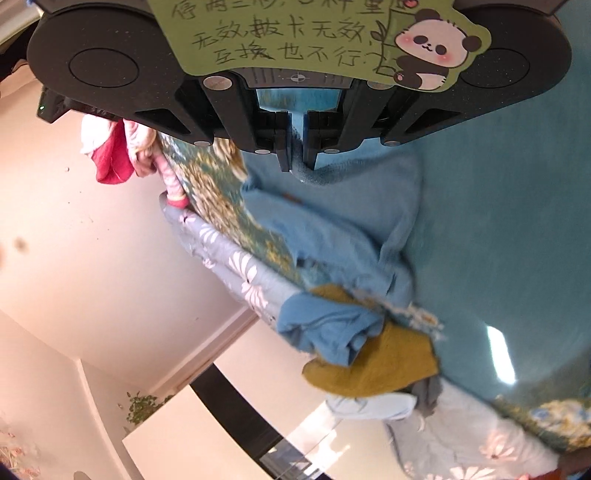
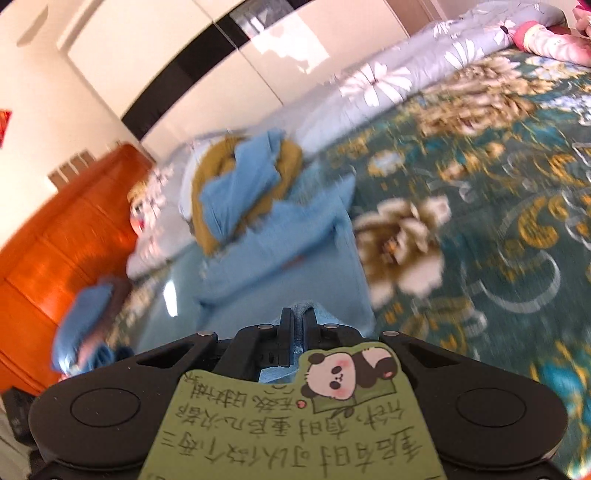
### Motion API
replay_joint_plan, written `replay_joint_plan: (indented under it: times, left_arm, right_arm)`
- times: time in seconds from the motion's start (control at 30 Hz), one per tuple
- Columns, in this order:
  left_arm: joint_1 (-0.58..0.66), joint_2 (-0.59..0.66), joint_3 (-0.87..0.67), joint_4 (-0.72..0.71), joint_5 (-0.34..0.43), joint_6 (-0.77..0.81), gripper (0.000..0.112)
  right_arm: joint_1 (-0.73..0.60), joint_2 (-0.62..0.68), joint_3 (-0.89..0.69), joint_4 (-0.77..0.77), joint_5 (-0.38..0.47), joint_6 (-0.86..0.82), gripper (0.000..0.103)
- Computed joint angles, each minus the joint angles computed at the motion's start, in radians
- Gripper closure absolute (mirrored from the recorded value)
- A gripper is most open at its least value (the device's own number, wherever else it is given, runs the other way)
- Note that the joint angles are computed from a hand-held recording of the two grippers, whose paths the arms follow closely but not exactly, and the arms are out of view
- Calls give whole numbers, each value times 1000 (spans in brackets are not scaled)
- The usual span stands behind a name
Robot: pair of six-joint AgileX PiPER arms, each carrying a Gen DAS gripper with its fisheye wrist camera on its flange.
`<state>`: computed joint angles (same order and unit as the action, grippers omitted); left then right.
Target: Fold clothes
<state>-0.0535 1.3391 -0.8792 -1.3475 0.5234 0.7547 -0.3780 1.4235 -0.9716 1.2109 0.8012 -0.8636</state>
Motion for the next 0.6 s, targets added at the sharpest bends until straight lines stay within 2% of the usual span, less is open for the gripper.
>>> replay_joint_plan:
  times: [0.13, 0.27, 0.43, 0.6]
  left_arm:
    - [15, 109, -135, 0, 5, 2, 109]
    - [5, 230, -299, 84, -13, -53, 109]
    - [0, 418, -535, 227, -16, -200, 109]
    - [-4, 606, -778, 422, 2, -404, 109]
  right_arm:
    - [45, 94, -135, 14, -37, 33, 98]
    - [93, 213, -297, -15, -80, 103, 98]
    - [142, 396, -534, -111, -113, 243, 98]
    - [182, 629, -860, -295, -80, 460, 98]
